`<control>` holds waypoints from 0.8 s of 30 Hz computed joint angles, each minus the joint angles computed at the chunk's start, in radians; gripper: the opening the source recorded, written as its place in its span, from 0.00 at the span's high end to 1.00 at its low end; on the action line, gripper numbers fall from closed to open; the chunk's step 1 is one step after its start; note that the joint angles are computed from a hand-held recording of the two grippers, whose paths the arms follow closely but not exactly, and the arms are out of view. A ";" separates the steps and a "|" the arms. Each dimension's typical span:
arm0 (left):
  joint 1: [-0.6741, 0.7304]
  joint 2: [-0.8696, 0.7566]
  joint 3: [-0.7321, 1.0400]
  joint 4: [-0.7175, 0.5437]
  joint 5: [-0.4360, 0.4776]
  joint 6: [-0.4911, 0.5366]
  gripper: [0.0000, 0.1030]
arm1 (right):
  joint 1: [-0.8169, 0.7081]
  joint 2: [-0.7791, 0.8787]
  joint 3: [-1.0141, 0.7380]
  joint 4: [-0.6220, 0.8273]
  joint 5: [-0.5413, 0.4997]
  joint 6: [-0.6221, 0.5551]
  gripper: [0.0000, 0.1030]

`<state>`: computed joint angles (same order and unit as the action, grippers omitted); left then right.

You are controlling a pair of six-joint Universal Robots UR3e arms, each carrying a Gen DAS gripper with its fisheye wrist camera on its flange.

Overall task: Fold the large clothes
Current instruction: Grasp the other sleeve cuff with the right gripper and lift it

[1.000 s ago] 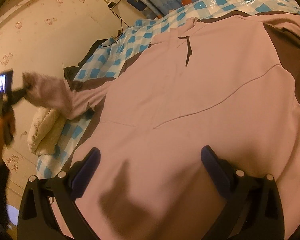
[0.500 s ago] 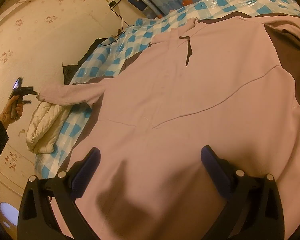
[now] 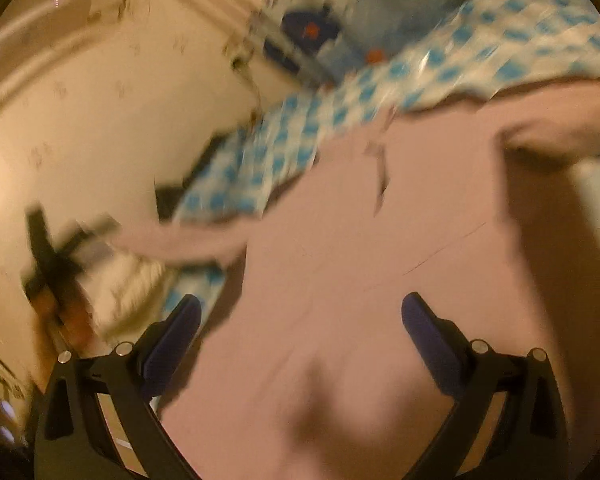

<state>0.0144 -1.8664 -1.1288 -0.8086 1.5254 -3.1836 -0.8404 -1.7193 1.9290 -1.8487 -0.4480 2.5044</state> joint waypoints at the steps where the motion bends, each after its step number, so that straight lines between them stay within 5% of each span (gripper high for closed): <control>1: -0.093 -0.047 -0.011 0.040 0.016 -0.036 0.10 | -0.075 -0.017 -0.047 0.129 -0.005 -0.079 0.06; 5: -0.337 -0.285 0.116 0.106 0.096 -0.143 0.10 | -0.339 0.138 -0.263 0.321 -0.063 -0.174 0.06; 8: -0.425 -0.400 0.214 0.135 0.151 -0.192 0.10 | -0.443 0.375 -0.467 0.238 -0.090 -0.022 0.06; 11: -0.463 -0.435 0.162 0.241 0.235 -0.216 0.10 | -0.475 0.591 -0.664 -0.026 -0.155 0.214 0.06; 13: -0.430 -0.408 0.104 0.220 0.235 -0.244 0.10 | -0.472 0.713 -0.823 -0.104 -0.212 0.292 0.06; 19: -0.305 -0.359 0.033 0.168 0.072 -0.373 0.10 | -0.473 1.015 -1.227 -0.028 -0.207 0.460 0.06; 24: -0.306 -0.362 0.046 0.146 0.071 -0.346 0.10 | -0.429 1.124 -1.402 0.085 -0.202 0.401 0.06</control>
